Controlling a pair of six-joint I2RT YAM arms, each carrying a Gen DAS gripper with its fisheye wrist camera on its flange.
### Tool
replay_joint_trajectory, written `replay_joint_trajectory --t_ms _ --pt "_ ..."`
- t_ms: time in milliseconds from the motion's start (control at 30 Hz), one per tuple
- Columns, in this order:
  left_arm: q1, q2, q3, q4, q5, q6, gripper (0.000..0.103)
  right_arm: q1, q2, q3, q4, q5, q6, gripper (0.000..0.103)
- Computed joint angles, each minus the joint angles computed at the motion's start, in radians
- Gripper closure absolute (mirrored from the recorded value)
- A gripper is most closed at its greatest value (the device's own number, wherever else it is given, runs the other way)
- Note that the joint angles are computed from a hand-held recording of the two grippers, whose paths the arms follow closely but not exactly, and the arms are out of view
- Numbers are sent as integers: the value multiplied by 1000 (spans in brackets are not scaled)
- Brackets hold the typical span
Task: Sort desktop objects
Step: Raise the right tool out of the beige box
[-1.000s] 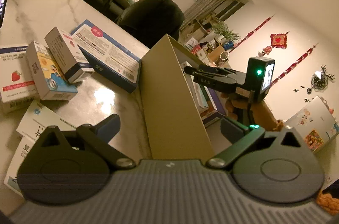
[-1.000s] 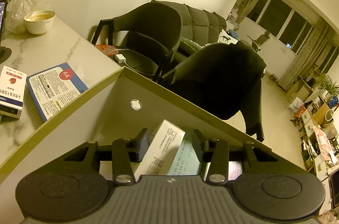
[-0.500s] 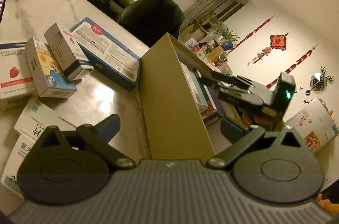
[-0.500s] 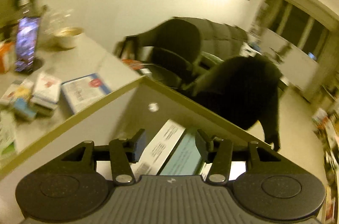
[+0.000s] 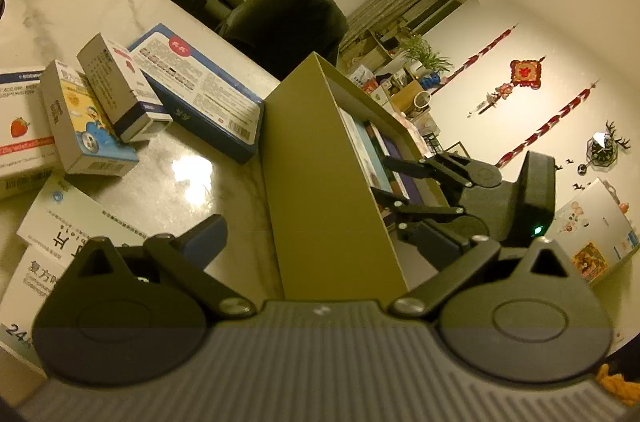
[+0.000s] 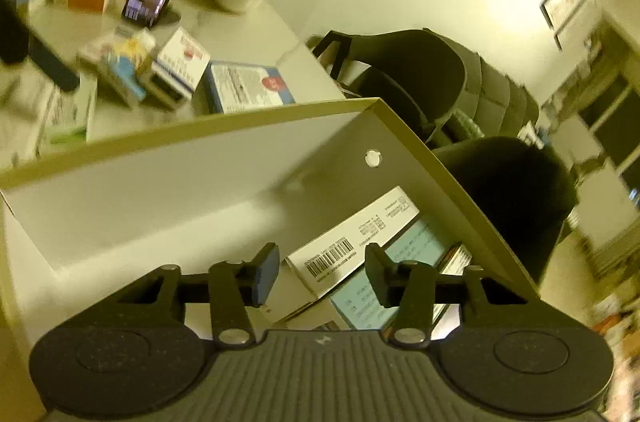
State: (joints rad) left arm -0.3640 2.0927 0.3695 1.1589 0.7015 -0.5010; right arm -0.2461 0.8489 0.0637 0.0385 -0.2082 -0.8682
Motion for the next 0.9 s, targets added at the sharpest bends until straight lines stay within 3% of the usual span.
replay_joint_trajectory --t_ms 200,500,900 --pt "8 1 3 -10 3 2 1 69 114 -26 145 85 -13 60" --pt "10 4 7 -14 7 2 0 124 257 -31 313 160 62 60" --pt "30 -5 -7 -14 14 3 0 142 316 -24 374 193 107 60"
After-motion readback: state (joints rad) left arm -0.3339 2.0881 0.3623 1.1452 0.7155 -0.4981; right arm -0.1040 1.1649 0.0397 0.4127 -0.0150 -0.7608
